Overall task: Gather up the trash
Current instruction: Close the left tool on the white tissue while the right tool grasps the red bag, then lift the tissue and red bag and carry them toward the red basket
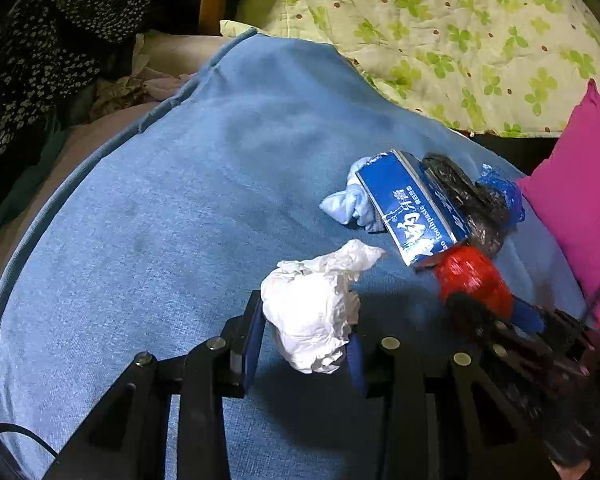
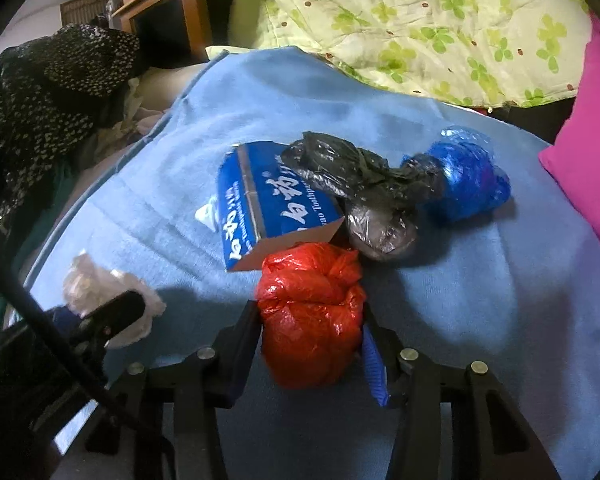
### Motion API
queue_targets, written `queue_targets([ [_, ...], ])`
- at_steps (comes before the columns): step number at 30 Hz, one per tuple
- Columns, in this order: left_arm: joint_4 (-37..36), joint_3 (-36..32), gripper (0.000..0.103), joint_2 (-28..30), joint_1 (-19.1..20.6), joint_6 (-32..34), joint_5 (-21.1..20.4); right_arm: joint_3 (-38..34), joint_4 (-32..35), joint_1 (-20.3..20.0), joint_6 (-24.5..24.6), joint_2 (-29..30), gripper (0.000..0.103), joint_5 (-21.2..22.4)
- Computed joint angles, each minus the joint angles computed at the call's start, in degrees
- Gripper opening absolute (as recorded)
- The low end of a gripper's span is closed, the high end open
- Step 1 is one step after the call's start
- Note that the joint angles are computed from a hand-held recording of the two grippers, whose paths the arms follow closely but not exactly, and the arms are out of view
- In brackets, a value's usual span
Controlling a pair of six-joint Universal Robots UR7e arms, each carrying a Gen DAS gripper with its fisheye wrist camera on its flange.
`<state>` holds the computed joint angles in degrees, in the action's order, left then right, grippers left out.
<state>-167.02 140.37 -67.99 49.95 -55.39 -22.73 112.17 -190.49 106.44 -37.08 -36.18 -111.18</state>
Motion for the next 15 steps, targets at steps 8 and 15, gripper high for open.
queue_targets([
  [8, 0.5, 0.3, 0.038, 0.5, -0.9, 0.6, 0.6, 8.5, -2.7, -1.5, 0.8, -7.0, 0.050, 1.1],
  [15, 3.9, 1.4, 0.038, 1.2, -3.5, -0.8, 1.2, 15.2, -4.6, -3.4, 1.5, -14.1, 0.050, 3.1],
])
